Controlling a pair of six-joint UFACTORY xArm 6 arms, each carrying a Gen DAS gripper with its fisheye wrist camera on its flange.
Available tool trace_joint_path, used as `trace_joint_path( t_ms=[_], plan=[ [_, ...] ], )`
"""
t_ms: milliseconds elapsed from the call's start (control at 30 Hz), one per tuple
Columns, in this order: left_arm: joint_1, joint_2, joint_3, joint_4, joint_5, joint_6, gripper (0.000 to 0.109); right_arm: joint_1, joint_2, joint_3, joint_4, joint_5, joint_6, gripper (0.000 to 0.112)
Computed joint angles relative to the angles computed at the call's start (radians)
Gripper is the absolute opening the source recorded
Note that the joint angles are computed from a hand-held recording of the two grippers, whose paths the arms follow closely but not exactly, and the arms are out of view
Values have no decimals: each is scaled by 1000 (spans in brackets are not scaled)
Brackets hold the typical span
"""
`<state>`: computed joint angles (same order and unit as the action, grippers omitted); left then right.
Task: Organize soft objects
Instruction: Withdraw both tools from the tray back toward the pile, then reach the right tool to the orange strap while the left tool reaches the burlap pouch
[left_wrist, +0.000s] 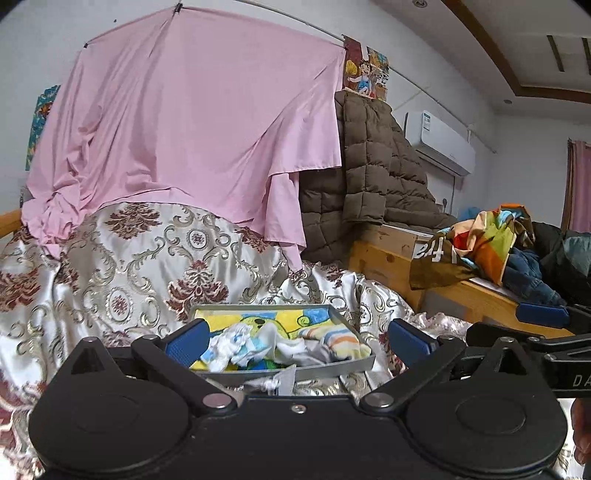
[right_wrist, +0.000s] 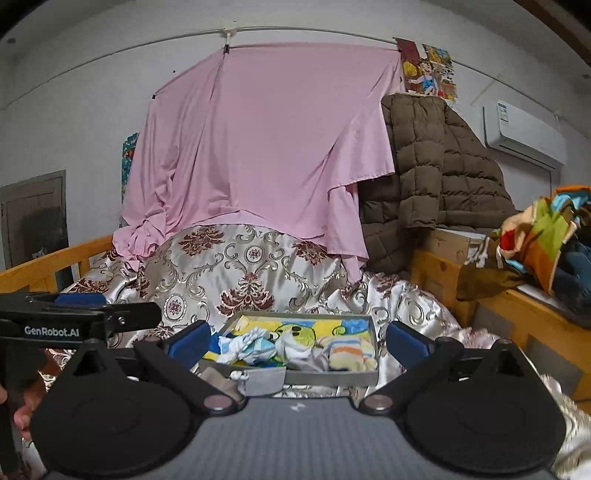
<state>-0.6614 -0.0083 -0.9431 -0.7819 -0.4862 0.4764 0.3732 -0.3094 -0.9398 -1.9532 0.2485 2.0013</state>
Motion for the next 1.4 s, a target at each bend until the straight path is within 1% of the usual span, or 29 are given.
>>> trace_joint_path(
  t_ms=[167,267,367,433,600,733,833,867,967,1100,1133,1200,1267,1400],
  plan=[
    [-22,-66,109,-6,-42,-8,102,30,-54,76,18,28,34,103],
    [-4,-116,193,80,-32,-93,102,39,-73,113,12,35,93,103],
    [10,-157,265,124,-29,-138,102,47,-85,151,3,48,141,103],
    [16,-173,299,138,-25,-145,102,57,-89,174,-21,66,180,103],
    [34,-202,368,172,-10,-152,102,109,-87,226,-6,173,178,103],
    [52,-209,396,201,15,-168,102,124,-67,234,-1,179,183,103],
    [45,-206,394,143,32,-114,102,136,-41,229,2,176,176,103],
    [34,-202,386,95,34,-69,102,140,-30,225,1,172,171,103],
    [-6,-182,348,-106,37,126,102,151,-3,216,0,160,157,103],
    [-43,-146,279,-377,34,390,102,141,40,194,4,97,149,103],
    [-47,-137,262,-429,30,434,102,139,49,191,3,85,153,103],
    [-48,-126,239,-497,26,482,102,132,68,182,-7,58,167,103],
    [-46,-123,233,-522,26,492,102,129,83,176,-2,42,165,103],
    [-53,-101,194,-623,13,576,102,117,111,160,-12,3,183,103]
  ],
)
